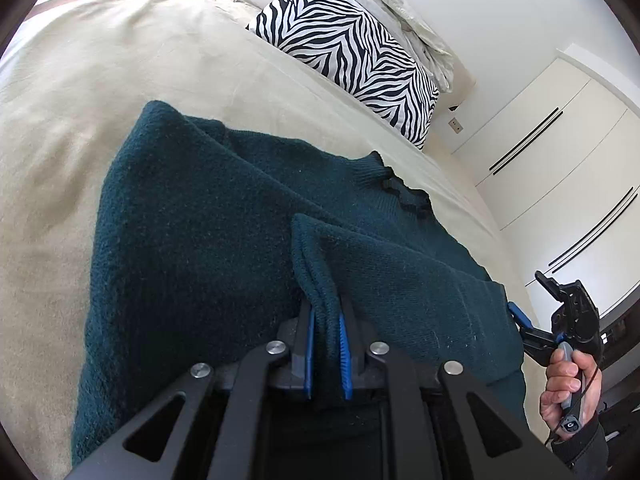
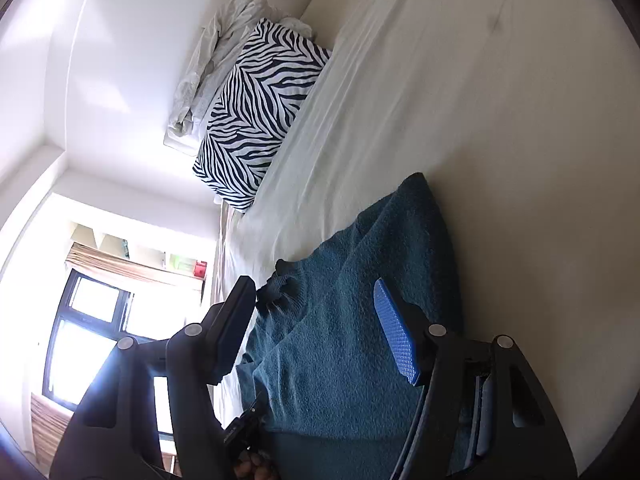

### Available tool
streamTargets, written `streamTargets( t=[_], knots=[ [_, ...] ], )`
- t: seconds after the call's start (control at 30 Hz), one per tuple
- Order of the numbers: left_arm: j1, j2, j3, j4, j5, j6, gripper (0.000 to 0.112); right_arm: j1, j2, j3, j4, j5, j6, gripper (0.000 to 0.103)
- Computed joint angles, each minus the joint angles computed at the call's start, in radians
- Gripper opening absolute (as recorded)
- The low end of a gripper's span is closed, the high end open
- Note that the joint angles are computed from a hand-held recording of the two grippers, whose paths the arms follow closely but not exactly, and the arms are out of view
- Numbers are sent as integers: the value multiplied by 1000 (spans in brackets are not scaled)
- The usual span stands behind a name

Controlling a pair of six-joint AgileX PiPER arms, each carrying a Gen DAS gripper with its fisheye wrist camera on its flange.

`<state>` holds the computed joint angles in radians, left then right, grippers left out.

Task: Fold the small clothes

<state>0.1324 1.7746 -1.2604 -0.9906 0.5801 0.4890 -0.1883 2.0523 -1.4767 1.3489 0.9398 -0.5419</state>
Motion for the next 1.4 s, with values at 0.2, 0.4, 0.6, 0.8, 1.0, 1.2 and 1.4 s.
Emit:
streamTargets(
  t=[0.2, 0.4, 0.6, 0.8, 1.0, 1.2, 1.4],
  knots=[
    [12, -10, 34, -79, 0, 79, 15, -38, 43, 28, 25, 40, -74, 57],
    [14, -13, 45, -100, -4, 101, 15, -74, -110, 216, 47, 111, -177, 61],
    [15, -15, 54, -125, -8, 127, 14, -34, -117, 299, 41, 71, -271, 63],
    [49, -51, 79, -135, 37, 113, 14, -10, -296, 454, 31, -10, -293, 60],
    [135, -293, 294, -71, 11, 27, 42, 116, -429, 510, 25, -20, -287, 60],
    [184, -388, 348, 58, 57, -55, 46, 317, -430, 569, 50, -87, -232, 60],
    [171, -339, 305, 80, 72, -53, 49, 451, -441, 689, 145, -150, -288, 60]
  ],
)
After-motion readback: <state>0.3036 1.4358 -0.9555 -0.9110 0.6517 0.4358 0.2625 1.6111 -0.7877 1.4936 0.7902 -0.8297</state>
